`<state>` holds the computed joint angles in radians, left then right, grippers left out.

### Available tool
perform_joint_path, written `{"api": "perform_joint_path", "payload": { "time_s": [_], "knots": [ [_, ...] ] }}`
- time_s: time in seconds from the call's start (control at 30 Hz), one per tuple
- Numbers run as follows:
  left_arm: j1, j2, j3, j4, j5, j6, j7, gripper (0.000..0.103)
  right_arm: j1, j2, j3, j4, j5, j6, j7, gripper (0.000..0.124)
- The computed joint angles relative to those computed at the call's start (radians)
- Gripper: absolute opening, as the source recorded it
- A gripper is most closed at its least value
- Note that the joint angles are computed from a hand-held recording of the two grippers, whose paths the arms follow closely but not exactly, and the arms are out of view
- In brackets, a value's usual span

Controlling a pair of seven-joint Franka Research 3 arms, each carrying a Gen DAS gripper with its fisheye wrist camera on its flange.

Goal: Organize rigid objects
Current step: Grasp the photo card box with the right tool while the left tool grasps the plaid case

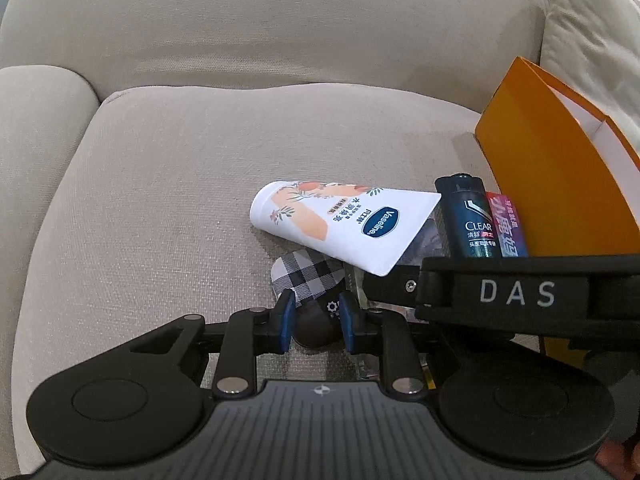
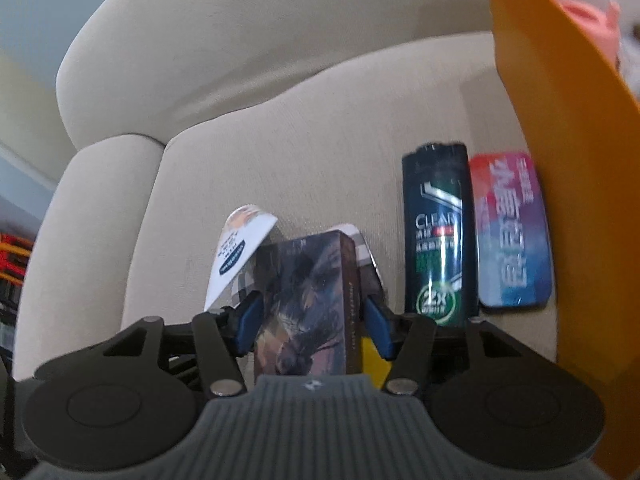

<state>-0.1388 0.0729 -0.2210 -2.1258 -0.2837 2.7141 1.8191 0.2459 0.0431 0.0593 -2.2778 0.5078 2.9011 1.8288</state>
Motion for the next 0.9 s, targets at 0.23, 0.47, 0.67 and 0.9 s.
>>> {"api": "perform_joint_path", "payload": {
  "time_s": [0.23, 0.47, 0.67, 0.9],
  "knots": [
    [0.006, 0.006, 0.005, 0.013, 0.027, -0.012, -0.021, 0.001, 0.011, -0.039, 0.004, -0.018, -0.007, 0.021, -0.013, 0.030],
    [0.015, 0.007, 0.006, 0.010, 0.027, -0.005, -0.002, 0.000, 0.010, -0.012, 0.007, 0.022, 0.179, -0.004, -0.144, 0.030],
    [0.018, 0.015, 0.006, 0.016, 0.031, -0.009, 0.000, 0.000, -0.004, 0.027, 0.018, 0.048, 0.316, -0.020, -0.241, 0.042],
    [0.025, 0.012, 0.002, 0.017, 0.026, -0.011, -0.004, 0.000, 0.006, 0.031, 0.026, 0.059, 0.257, 0.040, -0.238, 0.026]
  ]
}}
